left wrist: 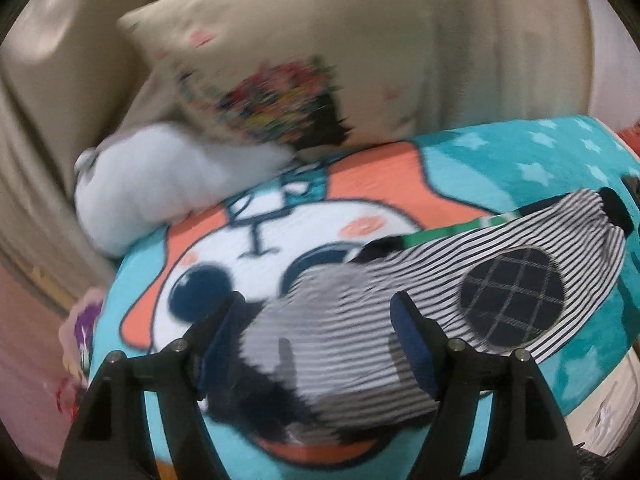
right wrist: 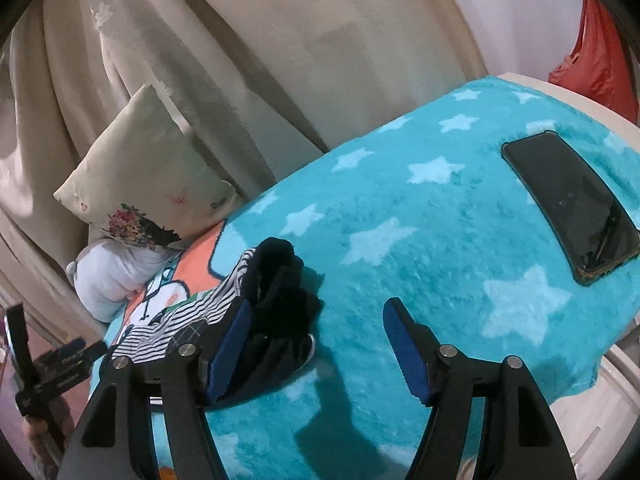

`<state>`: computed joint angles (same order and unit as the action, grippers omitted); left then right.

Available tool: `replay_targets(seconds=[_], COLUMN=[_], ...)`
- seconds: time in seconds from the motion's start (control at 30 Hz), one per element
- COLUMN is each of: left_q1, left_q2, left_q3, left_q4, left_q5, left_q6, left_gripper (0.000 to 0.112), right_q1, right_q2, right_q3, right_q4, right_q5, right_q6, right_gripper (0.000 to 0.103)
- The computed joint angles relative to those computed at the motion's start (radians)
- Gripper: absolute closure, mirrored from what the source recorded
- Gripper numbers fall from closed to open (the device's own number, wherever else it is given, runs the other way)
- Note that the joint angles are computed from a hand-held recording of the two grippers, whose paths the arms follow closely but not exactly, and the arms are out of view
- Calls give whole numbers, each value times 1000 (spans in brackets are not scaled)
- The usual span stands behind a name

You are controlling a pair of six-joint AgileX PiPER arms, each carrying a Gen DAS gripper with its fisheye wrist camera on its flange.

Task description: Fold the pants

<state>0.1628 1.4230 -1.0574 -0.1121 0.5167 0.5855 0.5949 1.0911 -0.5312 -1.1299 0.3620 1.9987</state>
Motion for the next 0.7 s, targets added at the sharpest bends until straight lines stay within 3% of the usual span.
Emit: replay_targets(seconds=[0.13,0.23,0.4,0.5,0.7], left_q1=[-76,-97,-183,-246,-327], left_q2=[44,148,335,422,617], left_q3=[-80,-263,-522,-615,-805], left_q4=[-9,-133,-204,-217,-287], left_q5=[54,223,421,478,616], left_q6=[-33,1,-4,-10,-31], left_gripper=[38,38,38,38,38], right_q1=[-9,2,-18,-7,-35], right_q2=[-3,16,68,106,170], right_q3=[6,-9,-21,-40,-65], right_q4=[10,6,-7,35,144], right_q5=[-56,-61,-123,-114,-189], right_q6=[-43,-50,-33,-72,-169], right_gripper=[29,28,26,26,26])
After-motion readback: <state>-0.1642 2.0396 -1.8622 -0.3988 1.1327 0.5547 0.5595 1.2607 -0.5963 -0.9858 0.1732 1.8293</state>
